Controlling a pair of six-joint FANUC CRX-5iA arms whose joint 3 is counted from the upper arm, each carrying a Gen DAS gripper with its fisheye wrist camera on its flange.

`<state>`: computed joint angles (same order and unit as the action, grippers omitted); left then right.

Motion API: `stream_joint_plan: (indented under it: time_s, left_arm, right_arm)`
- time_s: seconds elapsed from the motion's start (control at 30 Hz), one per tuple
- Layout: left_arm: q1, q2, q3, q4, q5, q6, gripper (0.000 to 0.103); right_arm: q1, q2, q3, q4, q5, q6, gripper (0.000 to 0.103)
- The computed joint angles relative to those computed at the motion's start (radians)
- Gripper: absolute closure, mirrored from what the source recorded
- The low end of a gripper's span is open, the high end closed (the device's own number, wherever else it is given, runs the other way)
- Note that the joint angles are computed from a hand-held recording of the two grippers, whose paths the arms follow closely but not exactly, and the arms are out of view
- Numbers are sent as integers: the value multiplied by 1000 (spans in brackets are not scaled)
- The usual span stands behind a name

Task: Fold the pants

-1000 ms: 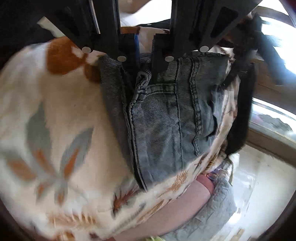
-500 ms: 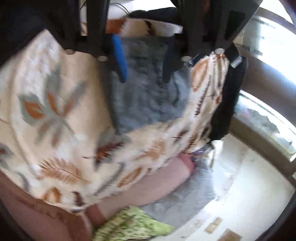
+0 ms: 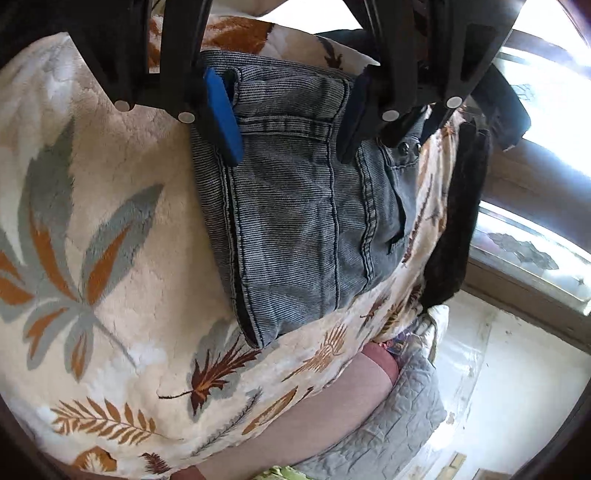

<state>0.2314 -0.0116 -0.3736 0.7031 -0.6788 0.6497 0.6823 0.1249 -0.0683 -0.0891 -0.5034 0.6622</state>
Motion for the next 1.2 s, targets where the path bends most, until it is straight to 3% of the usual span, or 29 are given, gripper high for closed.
stream_joint_plan:
  time_s: [0.17, 0.67, 0.77, 0.83, 0.9, 1.0, 1.1, 1.13, 1.2]
  left_arm:
    - [0, -2, -9, 17, 5, -16, 7]
    - [7, 6, -10, 34, -2, -9, 3]
    - [8, 8, -10, 39, -7, -13, 3]
    - [10, 10, -8, 39, -12, -12, 3]
    - [12, 13, -4, 42, -19, -16, 2]
    - [11, 13, -4, 45, -16, -28, 2]
    - [10, 13, -5, 49, -13, -33, 2]
    - [10, 13, -7, 51, -13, -36, 2]
    - [10, 13, -8, 56, -12, -41, 2]
  right_arm:
    - [11, -30, -42, 33, 23, -11, 45]
    - [-43, -50, -34, -176, 41, 167, 45]
    - [-66, -26, 43, -208, -82, 192, 46]
    - [-64, -10, 118, -159, -196, 156, 44]
    - [-57, -9, 168, -131, -209, 199, 45]
    - [-61, 48, 292, -69, -238, 232, 30]
    - [-83, 131, 390, -38, -257, 243, 28]
    - [-78, 164, 405, 26, -269, 202, 28]
    - [-104, 272, 520, -3, -445, 191, 29]
